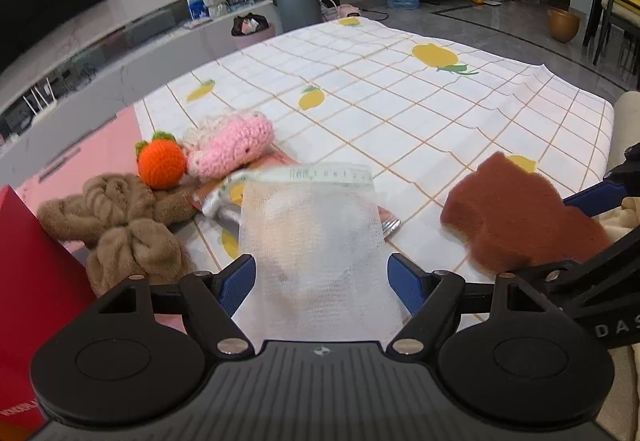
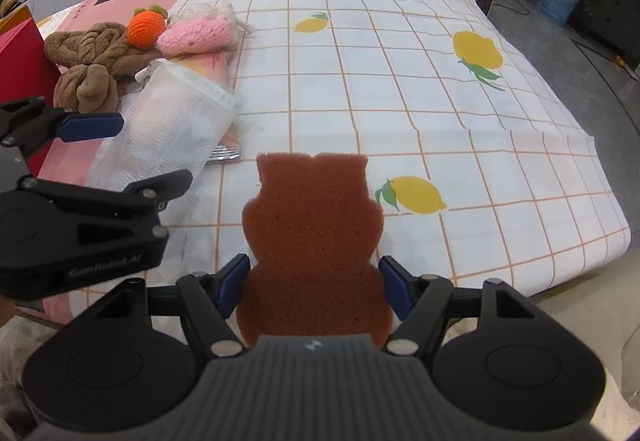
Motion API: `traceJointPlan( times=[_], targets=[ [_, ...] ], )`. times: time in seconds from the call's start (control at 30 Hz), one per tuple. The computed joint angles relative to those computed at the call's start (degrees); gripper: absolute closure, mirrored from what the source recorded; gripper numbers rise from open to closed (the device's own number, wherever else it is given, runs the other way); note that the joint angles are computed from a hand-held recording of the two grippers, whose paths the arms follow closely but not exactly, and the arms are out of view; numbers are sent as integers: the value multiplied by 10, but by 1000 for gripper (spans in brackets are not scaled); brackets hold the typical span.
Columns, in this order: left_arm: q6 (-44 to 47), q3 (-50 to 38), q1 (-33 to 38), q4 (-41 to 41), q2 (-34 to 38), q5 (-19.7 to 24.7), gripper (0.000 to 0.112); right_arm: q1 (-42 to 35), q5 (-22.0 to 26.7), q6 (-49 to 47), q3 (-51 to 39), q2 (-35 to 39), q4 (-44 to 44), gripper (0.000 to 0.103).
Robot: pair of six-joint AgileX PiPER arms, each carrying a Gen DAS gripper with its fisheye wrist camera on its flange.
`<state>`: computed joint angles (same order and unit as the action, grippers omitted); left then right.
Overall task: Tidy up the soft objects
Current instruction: 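Grasp the brown bear-shaped sponge with the right gripper while the left grasps the white mesh bag, then lift and carry the mesh bag and sponge over the orange box with both grippers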
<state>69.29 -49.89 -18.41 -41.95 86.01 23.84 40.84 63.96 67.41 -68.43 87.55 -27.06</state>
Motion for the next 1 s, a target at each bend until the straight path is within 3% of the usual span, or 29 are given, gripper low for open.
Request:
traceJointPlan(
  times=[0.13,0.17,0.3,0.4,0.73,1.0],
  targets=[
    [3,-14,38,-17,24,47,25,0,0,0,0,1,1,33],
    [22,-19,57,-40,30,72,33,-1,0,-1,-1,1,2,33],
    [50,-12,97,-75,19,91,86,-4,-2,-2,-1,0,6,33],
    [71,-4,126,-89,12,108,108,-5,-3,-4,1,-1,7,33],
    [143,13,184,-122,-25,139,111,20,4,-13,4,-6,0,40],
    [147,6,214,-132,-62,174,111,44,16,14,0,-17,-24,42]
  ],
)
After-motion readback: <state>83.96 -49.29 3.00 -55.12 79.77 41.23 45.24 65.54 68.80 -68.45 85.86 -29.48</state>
